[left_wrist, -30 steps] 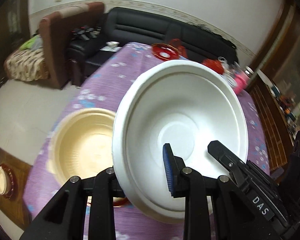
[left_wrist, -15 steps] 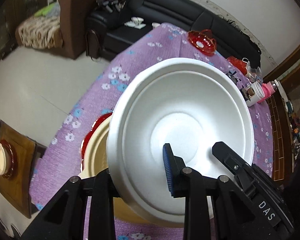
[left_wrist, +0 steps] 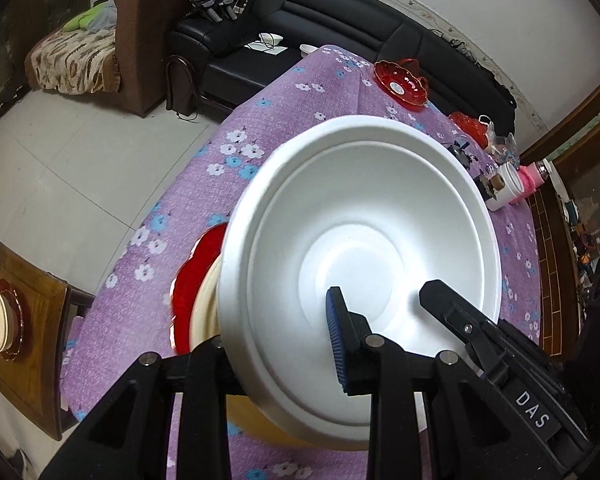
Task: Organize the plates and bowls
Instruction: 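Carry the white bowl over the beige bowl in the stack, then lower the white bowl into the beige bowl and open both tools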
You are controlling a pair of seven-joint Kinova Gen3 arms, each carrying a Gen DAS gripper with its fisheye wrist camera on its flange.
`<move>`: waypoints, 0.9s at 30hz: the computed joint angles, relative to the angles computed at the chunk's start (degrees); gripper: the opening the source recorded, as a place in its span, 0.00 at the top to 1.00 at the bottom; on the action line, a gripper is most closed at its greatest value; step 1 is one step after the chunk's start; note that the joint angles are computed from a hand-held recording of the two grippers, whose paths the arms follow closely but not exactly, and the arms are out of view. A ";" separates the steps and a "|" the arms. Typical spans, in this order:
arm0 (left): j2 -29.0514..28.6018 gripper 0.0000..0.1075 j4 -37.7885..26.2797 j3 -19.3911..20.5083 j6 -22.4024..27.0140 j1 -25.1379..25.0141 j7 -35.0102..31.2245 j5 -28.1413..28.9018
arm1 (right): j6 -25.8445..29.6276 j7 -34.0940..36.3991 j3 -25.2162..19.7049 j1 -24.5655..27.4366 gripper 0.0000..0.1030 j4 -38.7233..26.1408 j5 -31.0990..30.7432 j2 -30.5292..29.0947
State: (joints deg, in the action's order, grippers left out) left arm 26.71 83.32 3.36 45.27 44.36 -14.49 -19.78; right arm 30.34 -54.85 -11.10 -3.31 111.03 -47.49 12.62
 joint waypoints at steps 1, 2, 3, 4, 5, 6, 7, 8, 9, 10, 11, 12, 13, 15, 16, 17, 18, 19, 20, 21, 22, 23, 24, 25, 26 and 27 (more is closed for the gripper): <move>-0.03 0.71 -0.04 0.09 0.29 0.01 -0.17 0.02 | -0.01 0.40 -0.27 -0.13 0.82 0.47 -0.03 -0.32; -0.25 0.71 0.31 0.12 0.79 0.40 -0.12 -0.20 | -0.02 0.45 -0.33 -0.42 0.82 0.81 0.15 -0.53; -0.34 0.71 0.50 0.10 1.16 0.79 0.05 -0.54 | -0.09 0.59 -0.35 -0.67 0.82 1.05 0.28 -0.63; -0.49 0.71 0.87 0.10 1.16 0.98 0.13 -0.85 | -0.43 0.80 -0.44 -0.98 0.82 1.45 0.36 -0.77; -0.43 0.71 0.91 0.06 1.42 1.27 0.26 -1.29 | -1.12 1.29 -0.65 -1.29 0.82 2.03 0.28 -0.94; -0.41 0.71 1.02 -0.05 1.86 1.74 0.59 -1.84 | -1.57 1.78 -0.79 -1.41 0.82 2.43 0.07 -0.98; -0.27 0.71 0.88 -0.35 2.64 2.49 1.21 -2.73 | -1.93 2.02 -0.91 -1.63 0.82 2.76 -0.03 -0.94; -0.04 0.70 0.58 -0.04 3.51 2.73 1.89 -3.80 | -2.15 2.48 -1.05 -1.61 0.82 3.07 -0.37 -0.80; 0.56 0.68 -0.44 -0.78 5.31 4.04 2.09 -4.80 | -2.37 2.60 -1.13 -1.76 0.82 3.28 -0.45 -0.71; 0.87 0.67 -1.05 -0.83 6.54 4.52 2.34 -5.59 | -2.75 2.65 -1.16 -1.94 0.82 3.50 -0.37 -0.66; 1.56 0.66 -2.15 -1.17 8.48 5.64 2.86 -7.04 | -3.82 2.01 -1.08 -2.67 0.82 3.90 0.39 -0.83; 1.97 0.64 -2.73 -1.24 9.50 6.26 3.14 -8.15 | -5.00 1.40 -1.08 -3.31 0.82 4.33 1.18 -1.11; 2.03 0.61 -2.80 -1.13 9.78 6.39 3.16 -8.74 | -5.96 1.06 -1.22 -3.71 0.82 4.69 1.76 -1.34; 2.22 0.57 -2.98 -1.76 9.72 7.12 2.54 -8.81 | -7.99 0.54 -1.62 -4.43 0.82 5.43 3.02 -1.74; 2.16 0.56 -2.91 -3.47 9.20 8.18 1.67 -7.67 | -8.58 0.10 -1.76 -4.63 0.82 5.61 3.60 -1.84; 1.67 0.55 -1.90 -4.11 7.80 8.46 1.67 -7.38 | -8.79 -0.24 -1.93 -4.65 0.82 5.63 4.02 -1.86; 0.79 0.52 -0.24 -3.70 5.47 7.85 2.26 -7.64 | -9.18 -0.88 -1.95 -4.87 0.82 5.73 4.72 -2.02; -0.23 0.49 1.45 -2.22 3.14 6.40 3.07 -8.14 | -9.71 -1.91 -1.73 -5.32 0.82 5.85 5.89 -2.23; -1.65 0.48 3.37 0.32 0.81 3.89 4.51 -8.65 | -10.21 -2.70 -1.64 -5.54 0.83 5.99 6.83 -2.49; -2.65 0.47 5.19 1.80 -1.52 2.29 6.10 -9.51 | -10.39 -2.85 -1.90 -5.25 0.83 6.06 6.93 -2.58; -3.54 0.47 6.99 2.22 -3.85 1.53 7.61 -10.23 | -10.40 -2.94 -2.16 -4.94 0.83 6.03 6.87 -2.55; -4.40 0.47 8.41 1.58 -5.75 1.49 8.31 -10.14 | -10.23 -3.07 -2.30 -4.71 0.83 5.88 6.94 -2.40; -5.24 0.47 9.71 -0.13 -7.62 2.30 8.62 -9.45 | -9.93 -3.14 -2.45 -4.49 0.83 5.68 7.00 -2.20; -5.76 0.47 10.55 -1.40 -8.80 3.11 9.25 -9.36 | -9.84 -3.53 -2.49 -4.55 0.83 5.53 7.24 -2.02; -6.44 0.47 11.65 -1.92 -9.90 3.48 10.61 -10.20 | -10.00 -4.14 -2.46 -4.87 0.83 5.46 7.81 -1.89; -6.65 0.47 12.12 -2.05 -10.43 3.77 11.61 -10.98 | -10.41 -4.92 -2.42 -5.37 0.83 5.54 8.61 -1.88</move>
State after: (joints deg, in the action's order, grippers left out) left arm 20.06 95.44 1.30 34.83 48.13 -2.89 -30.77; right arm 19.92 -59.77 -13.52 -8.68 116.57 -38.88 10.73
